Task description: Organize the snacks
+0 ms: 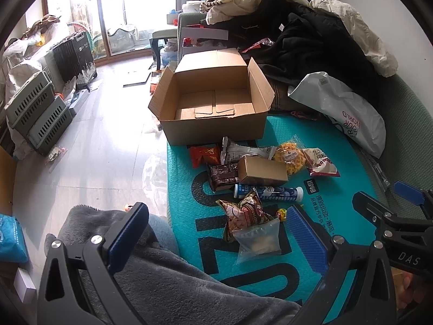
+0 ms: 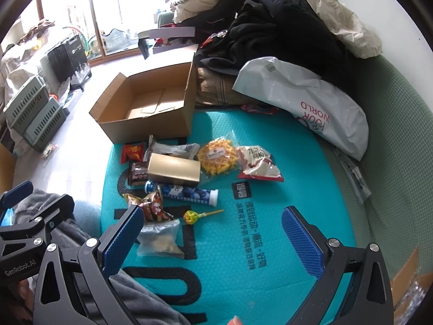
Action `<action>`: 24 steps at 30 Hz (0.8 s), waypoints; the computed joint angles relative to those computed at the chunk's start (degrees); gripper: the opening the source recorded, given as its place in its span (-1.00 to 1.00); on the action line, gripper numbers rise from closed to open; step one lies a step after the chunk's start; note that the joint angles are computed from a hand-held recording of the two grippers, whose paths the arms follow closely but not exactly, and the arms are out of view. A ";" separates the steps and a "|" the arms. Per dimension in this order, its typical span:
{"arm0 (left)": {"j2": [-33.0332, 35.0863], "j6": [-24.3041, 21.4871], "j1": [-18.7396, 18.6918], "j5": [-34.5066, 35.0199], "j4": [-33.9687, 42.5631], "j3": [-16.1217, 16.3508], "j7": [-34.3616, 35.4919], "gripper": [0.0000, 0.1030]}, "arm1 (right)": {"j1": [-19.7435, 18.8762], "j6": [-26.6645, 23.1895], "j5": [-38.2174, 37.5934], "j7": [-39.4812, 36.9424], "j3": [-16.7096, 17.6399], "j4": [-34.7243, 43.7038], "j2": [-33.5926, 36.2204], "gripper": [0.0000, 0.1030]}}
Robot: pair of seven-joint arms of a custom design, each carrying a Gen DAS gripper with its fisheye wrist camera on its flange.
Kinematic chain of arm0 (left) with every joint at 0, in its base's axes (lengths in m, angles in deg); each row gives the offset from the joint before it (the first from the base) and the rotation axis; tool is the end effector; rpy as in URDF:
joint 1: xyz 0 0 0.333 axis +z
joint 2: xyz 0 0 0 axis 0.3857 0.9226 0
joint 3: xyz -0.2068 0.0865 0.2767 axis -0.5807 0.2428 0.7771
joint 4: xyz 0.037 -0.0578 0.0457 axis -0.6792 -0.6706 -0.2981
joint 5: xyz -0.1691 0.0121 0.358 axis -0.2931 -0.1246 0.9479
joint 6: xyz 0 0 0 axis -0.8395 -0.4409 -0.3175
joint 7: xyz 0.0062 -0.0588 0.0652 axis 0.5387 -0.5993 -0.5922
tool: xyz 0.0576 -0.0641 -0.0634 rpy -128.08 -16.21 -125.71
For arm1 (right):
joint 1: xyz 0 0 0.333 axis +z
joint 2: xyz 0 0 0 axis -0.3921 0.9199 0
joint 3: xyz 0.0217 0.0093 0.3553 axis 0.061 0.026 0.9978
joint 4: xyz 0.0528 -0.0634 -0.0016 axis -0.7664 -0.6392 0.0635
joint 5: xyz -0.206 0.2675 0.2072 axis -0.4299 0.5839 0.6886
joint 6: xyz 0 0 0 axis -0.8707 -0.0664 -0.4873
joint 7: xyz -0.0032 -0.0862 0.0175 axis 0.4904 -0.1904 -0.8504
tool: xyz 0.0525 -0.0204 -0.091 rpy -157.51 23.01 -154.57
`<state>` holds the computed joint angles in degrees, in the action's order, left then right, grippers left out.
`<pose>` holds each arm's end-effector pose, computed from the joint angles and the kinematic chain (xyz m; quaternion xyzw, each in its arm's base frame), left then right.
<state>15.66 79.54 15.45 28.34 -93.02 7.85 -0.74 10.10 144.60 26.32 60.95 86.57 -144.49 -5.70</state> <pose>0.4029 -0.2417 0.6584 -0.7347 0.6090 -0.2191 0.2034 0.4167 0.4169 0.6815 -0.7472 0.6054 -0.1813 0.2055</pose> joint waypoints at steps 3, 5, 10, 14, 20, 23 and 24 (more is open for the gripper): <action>0.02 0.01 -0.01 -0.02 0.08 0.01 -0.05 1.00 | 0.01 -0.11 0.03 -0.08 -0.02 0.10 0.06 1.00; 0.06 -0.09 0.00 0.07 0.18 -0.04 -0.10 1.00 | 0.00 -0.20 0.12 -0.16 -0.04 0.18 0.06 1.00; 0.07 -0.24 -0.01 0.11 0.37 0.00 -0.14 1.00 | 0.04 -0.21 0.12 -0.16 -0.03 0.21 0.13 1.00; 0.04 -0.22 -0.03 0.17 0.33 -0.02 -0.16 1.00 | 0.09 -0.13 0.09 -0.19 0.00 0.21 0.18 1.00; -0.10 -0.16 0.03 0.04 0.24 0.11 -0.24 1.00 | 0.14 -0.08 0.26 -0.39 -0.02 0.25 0.19 1.00; -0.23 -0.01 -0.02 -0.40 0.11 0.33 -0.11 1.00 | 0.19 -0.13 0.28 -0.46 0.01 0.40 0.25 1.00; -0.22 -0.01 0.01 -0.46 0.13 0.31 -0.11 1.00 | 0.19 -0.08 0.36 -0.53 0.00 0.38 0.24 1.00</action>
<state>15.44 79.53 15.46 27.88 -92.88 8.16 -0.85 10.29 144.53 26.68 60.42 86.57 -144.10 -5.46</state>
